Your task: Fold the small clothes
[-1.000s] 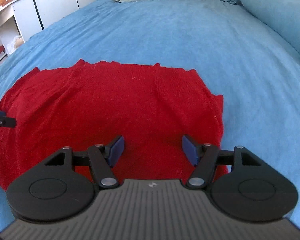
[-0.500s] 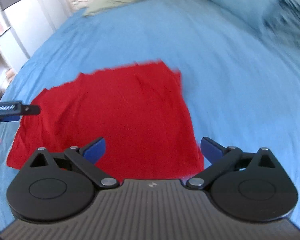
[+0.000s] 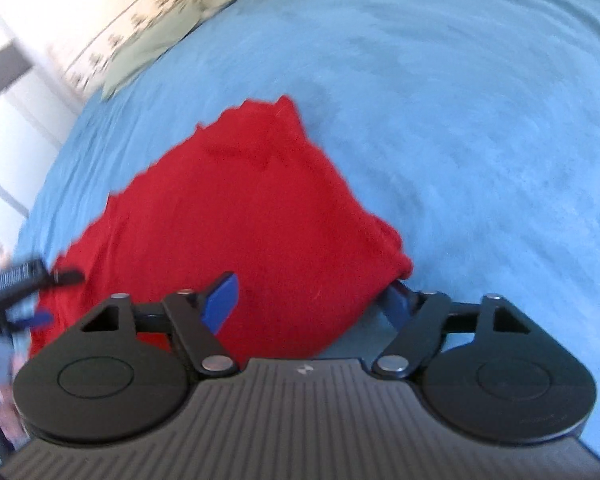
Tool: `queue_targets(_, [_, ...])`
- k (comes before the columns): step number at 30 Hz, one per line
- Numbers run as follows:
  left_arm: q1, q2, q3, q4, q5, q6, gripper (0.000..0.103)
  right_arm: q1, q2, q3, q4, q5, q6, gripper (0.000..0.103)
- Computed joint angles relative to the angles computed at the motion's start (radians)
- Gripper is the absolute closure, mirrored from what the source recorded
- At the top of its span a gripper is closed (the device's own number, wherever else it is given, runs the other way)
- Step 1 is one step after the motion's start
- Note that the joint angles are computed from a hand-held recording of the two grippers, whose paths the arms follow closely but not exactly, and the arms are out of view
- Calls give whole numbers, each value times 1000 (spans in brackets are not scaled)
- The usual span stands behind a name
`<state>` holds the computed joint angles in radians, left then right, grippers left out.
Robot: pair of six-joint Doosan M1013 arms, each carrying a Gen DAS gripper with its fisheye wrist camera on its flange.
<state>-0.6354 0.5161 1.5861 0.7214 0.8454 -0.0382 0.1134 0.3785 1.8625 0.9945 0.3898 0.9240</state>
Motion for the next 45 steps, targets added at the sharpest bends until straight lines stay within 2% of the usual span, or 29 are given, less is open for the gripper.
queue_targets(2, [7,6,-3,-15,3,-8,3,-7,10,-14,-13,6,49,30])
queue_targets(5, [19,23,-17,-73,17,15,3,-11,20,-35,-85,13,156,50])
queue_targets(7, [19,43,-40,-92,54,69,2,-14,22,-45,-129,24,195,64])
queue_targets(10, [16,70,-79,-113,116,162,0,-13,12,-50,-138,35,179,74])
queue_targets(15, [49,68,-96,-224,109,271,0,1,-24,-46,-29,33,41,76])
queue_targets(17, [63,42,-77,-260,85,296,4,12,-37,-53,40,47,-27,77])
queue_targets(22, [70,-74,34,-188,70,227,4,64,-51,-97,231,127,-240,77])
queue_targets(28, [74,-232,210,-88,129,159,4,167,-45,-139,353,282,-512,77])
queue_targets(31, [76,-281,288,-82,158,140,4,232,-35,-142,294,345,-620,78])
queue_targets(33, [83,-299,328,-106,158,137,4,274,-17,-139,218,362,-631,78])
queue_targets(36, [89,-325,385,-144,122,108,4,341,11,-126,30,300,-572,78])
queue_targets(38, [90,-337,407,-153,96,88,4,364,29,-120,-33,283,-533,78])
queue_targets(41, [88,-345,418,-157,73,78,4,387,32,-104,-76,229,-512,74])
queue_targets(42, [90,-348,417,-157,67,79,4,389,29,-99,-69,220,-528,68])
queue_targets(43, [91,-352,415,-155,59,78,4,388,25,-94,-51,221,-557,49])
queue_targets(44, [94,-363,421,-151,46,76,4,386,18,-88,-54,226,-567,35])
queue_targets(45, [95,-369,423,-145,30,68,4,378,10,-84,-64,225,-575,13])
